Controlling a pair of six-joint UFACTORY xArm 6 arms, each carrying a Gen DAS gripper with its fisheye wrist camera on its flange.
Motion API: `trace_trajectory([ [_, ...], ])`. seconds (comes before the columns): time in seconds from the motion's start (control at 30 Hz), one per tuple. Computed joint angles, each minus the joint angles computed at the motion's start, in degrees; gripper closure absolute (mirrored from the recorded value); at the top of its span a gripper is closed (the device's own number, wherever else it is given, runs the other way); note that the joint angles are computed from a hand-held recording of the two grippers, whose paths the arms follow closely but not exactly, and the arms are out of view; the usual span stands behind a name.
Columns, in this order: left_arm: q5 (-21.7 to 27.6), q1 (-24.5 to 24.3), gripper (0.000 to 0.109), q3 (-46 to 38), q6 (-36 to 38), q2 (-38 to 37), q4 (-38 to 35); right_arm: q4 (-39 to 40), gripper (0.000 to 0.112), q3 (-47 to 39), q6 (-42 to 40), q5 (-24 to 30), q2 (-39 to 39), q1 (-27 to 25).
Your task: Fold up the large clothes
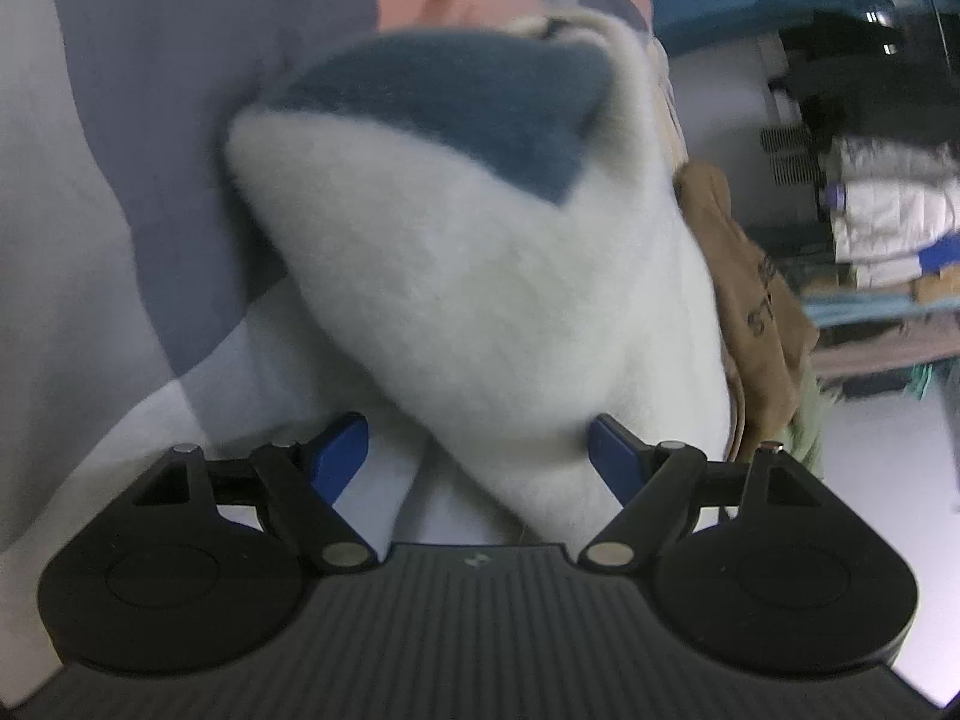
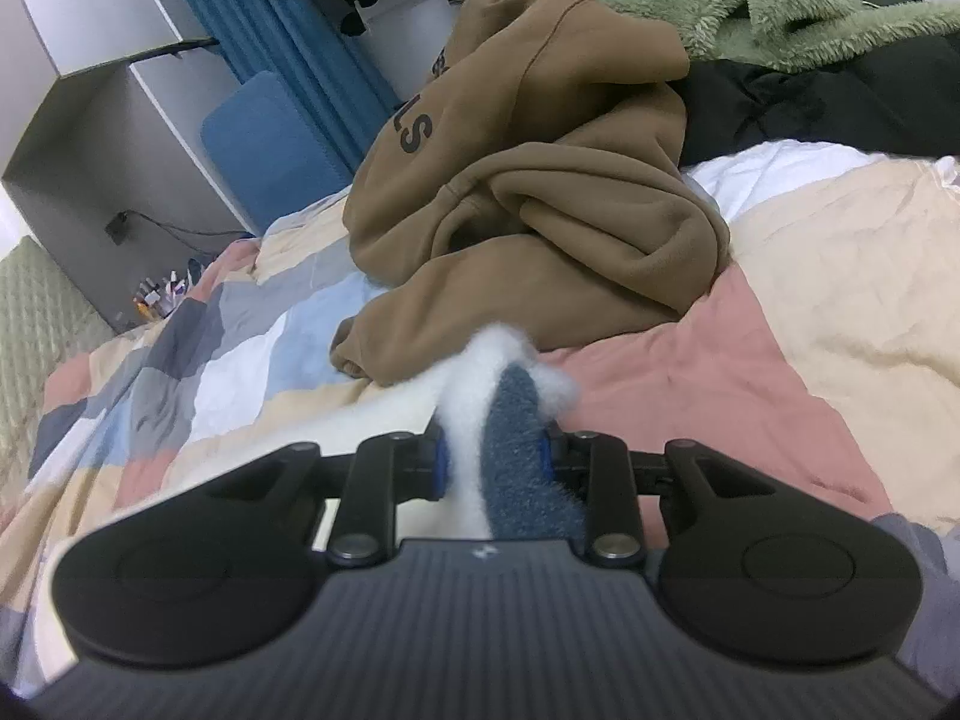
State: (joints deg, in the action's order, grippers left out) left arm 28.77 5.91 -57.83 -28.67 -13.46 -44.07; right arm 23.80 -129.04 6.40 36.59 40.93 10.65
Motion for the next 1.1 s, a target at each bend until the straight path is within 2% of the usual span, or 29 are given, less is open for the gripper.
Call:
trace_trajectory([
  [0.1, -3.9, -1.4, 0.024, 0.3, 3.5, 1.7, -7.2, -0.8, 0.081, 1.0, 0.5, -0.6, -0.7, 0.2],
  [0.23, -12.2, -4.4, 0.025, 1.1, 8.9, 3.1, -21.3, -0.8, 0.08, 3.7, 1.1, -1.5, -2.5, 0.1],
  [0.3, -14.6, -5.4, 0.027, 0.7, 11.2, 3.9, -23.6, -0.2, 0.08, 5.7, 1.1, -2.2, -3.9, 0.0],
  [0.43, -18.8, -7.1, 0.047, 1.0, 8.0, 4.5, -18.2, 1.4, 0.078, 12.7, 0.7, -5.1, -9.1, -0.1],
  [0.5, -19.8, -7.4, 0.056, 1.7, 6.3, 4.0, -15.4, 3.1, 0.056, 16.8, -0.6, -7.1, -12.3, -0.1],
  [0.57, -20.5, -7.7, 0.063, 1.9, 5.2, 3.8, -12.9, 8.9, 0.04, 21.2, -4.2, -8.8, -15.8, -0.2],
  [0.67, -21.6, -8.1, 0.067, 1.8, 2.2, 3.8, -7.7, 19.4, 0.03, 25.8, -11.3, -10.3, -19.9, 0.0],
  [0.73, -21.5, -7.8, 0.067, 2.3, 1.7, 3.1, -6.2, 25.8, 0.029, 27.2, -16.7, -10.6, -21.4, 0.6],
  [0.93, -21.1, -7.4, 0.068, 2.1, 3.5, 2.4, -7.0, 42.0, 0.028, 28.5, -30.9, -3.1, -23.7, 2.7],
  [1.03, -21.6, -7.8, 0.068, 1.5, 4.9, 2.9, -8.8, 45.0, 0.028, 27.8, -30.6, 7.0, -22.8, 2.9],
  [1.1, -21.7, -7.7, 0.069, 0.9, 7.4, 3.1, -12.0, 46.1, 0.028, 27.0, -26.3, 13.5, -21.0, 2.8],
])
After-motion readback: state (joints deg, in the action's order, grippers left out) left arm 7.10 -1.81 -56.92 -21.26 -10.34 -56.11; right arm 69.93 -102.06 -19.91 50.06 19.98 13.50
